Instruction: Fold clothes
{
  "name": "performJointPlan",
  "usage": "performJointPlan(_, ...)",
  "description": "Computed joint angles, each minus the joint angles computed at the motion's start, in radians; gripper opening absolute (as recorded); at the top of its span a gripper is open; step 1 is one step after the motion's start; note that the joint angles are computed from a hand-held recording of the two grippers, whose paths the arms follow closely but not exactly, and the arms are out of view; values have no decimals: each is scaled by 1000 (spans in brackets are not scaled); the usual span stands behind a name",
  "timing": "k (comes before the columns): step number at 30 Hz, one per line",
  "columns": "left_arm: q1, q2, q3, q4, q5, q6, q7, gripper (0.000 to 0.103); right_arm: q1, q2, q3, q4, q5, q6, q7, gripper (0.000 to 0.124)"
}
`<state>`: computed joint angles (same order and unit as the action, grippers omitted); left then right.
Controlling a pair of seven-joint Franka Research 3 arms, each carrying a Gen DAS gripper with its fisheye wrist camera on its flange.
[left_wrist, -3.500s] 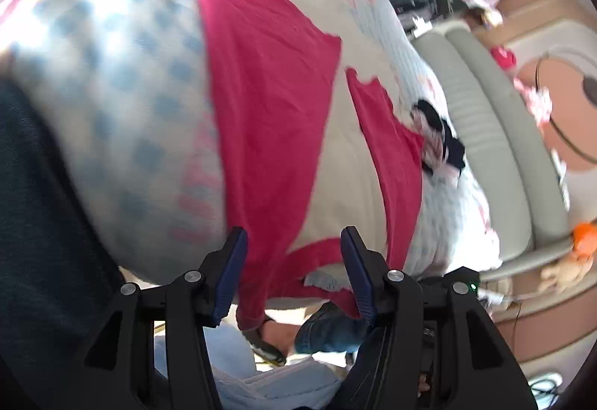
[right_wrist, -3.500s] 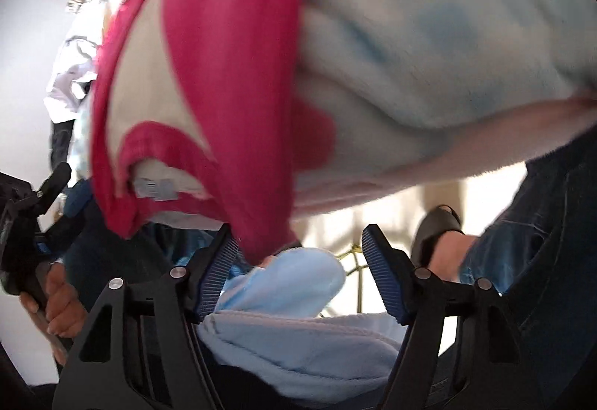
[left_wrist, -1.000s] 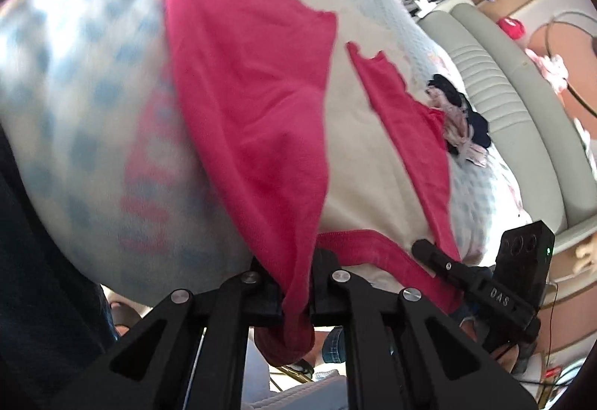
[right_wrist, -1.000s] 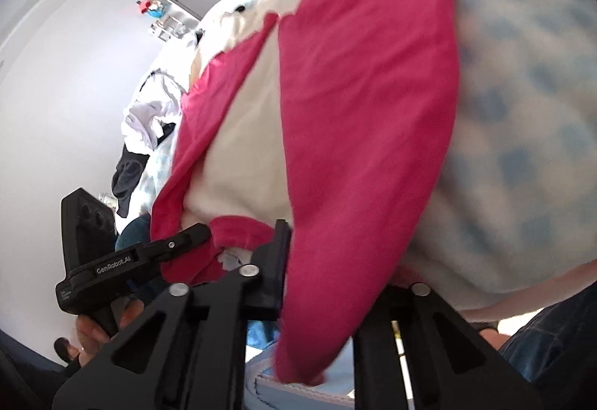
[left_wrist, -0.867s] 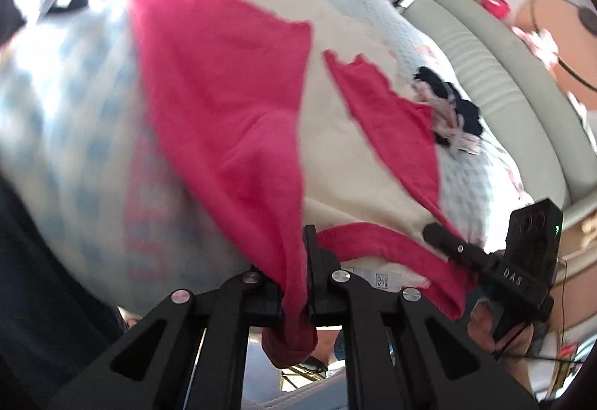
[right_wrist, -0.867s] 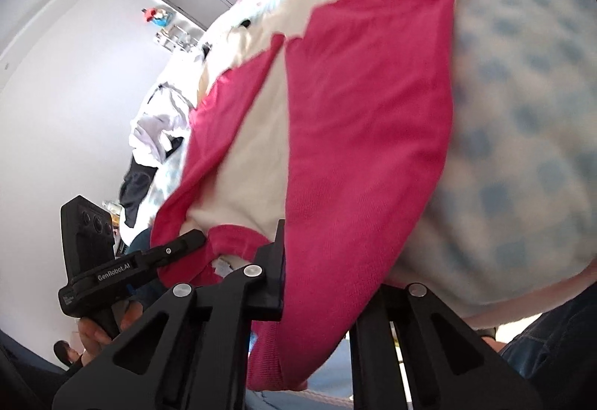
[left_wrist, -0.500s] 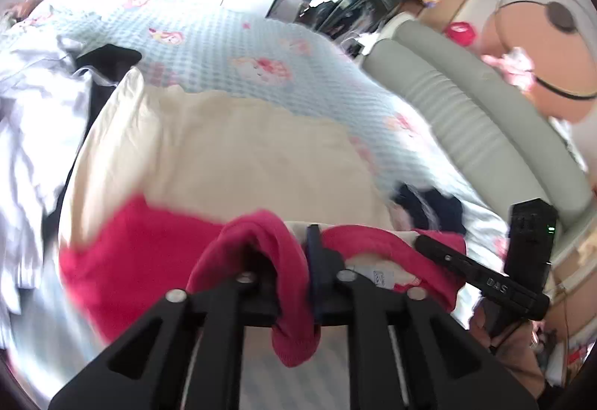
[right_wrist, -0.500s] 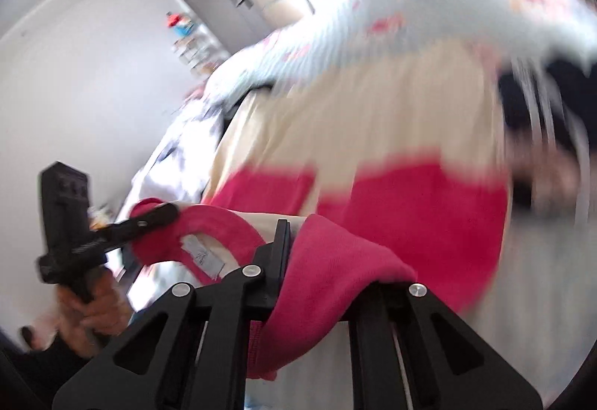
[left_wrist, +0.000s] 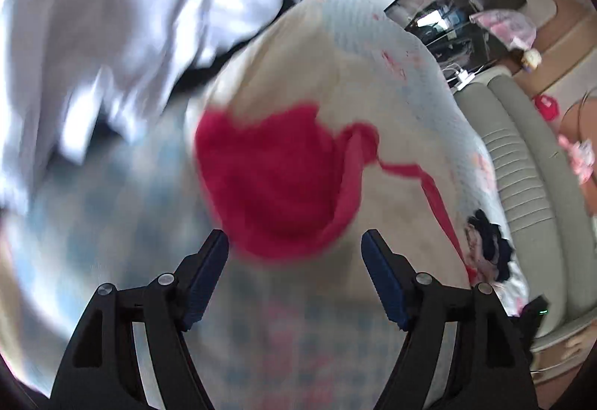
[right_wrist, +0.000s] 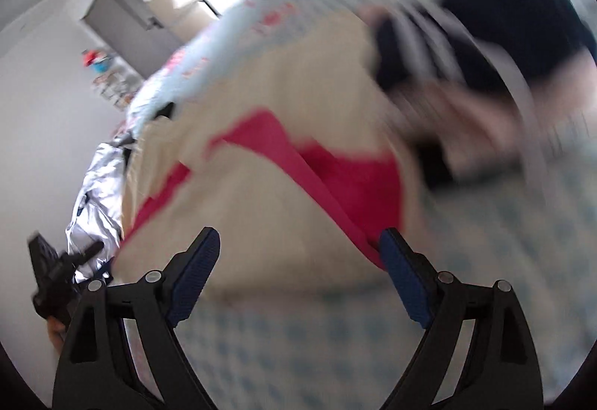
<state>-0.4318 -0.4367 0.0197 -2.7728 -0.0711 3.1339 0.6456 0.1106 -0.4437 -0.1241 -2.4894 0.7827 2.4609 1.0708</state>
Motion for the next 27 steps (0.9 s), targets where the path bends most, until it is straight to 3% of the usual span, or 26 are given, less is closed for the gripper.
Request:
performJointPlan(2,-83,25,64,-20,-24,62,15,76,-17,-17,-13,-39,-5,-20,17,89)
performJointPlan(5,-105,79,80,1,2,108,17,76,-10,9,-9,-41,2,-16,-3,90)
performJointPlan(7,-161,130,150,30,37,192,6,75,12,38,-14,-23,53,6,-37,91)
performJointPlan(9,-111,169,119,68,49,200,8,75,37,66,-22,0,129,28,-90,87)
performJointPlan(10,-66,197,86,97,56,166,2,74,50,80,-28,14,181,39,-126,81)
performJointPlan(11,-26,225,58,126,67,131,-10,65,60,104,-20,28,226,81,-157,76)
performJointPlan(12,-3,247,33,148,47,91,-16,55,59,117,-7,35,228,96,-162,56)
performJointPlan(13,56,248,-17,162,97,38,-66,37,56,125,5,39,218,103,-159,41)
performJointPlan(14,126,244,-86,175,112,-8,-88,25,54,134,16,44,208,111,-155,35)
performJointPlan(17,198,161,-168,164,163,-52,-111,12,73,159,26,58,164,138,-135,17)
performJointPlan(21,207,29,-212,153,213,-165,-105,10,74,21,41,6,164,177,-187,11)
performJointPlan(27,80,-222,-182,32,136,-260,-87,10,62,-240,26,-119,46,129,-146,10)
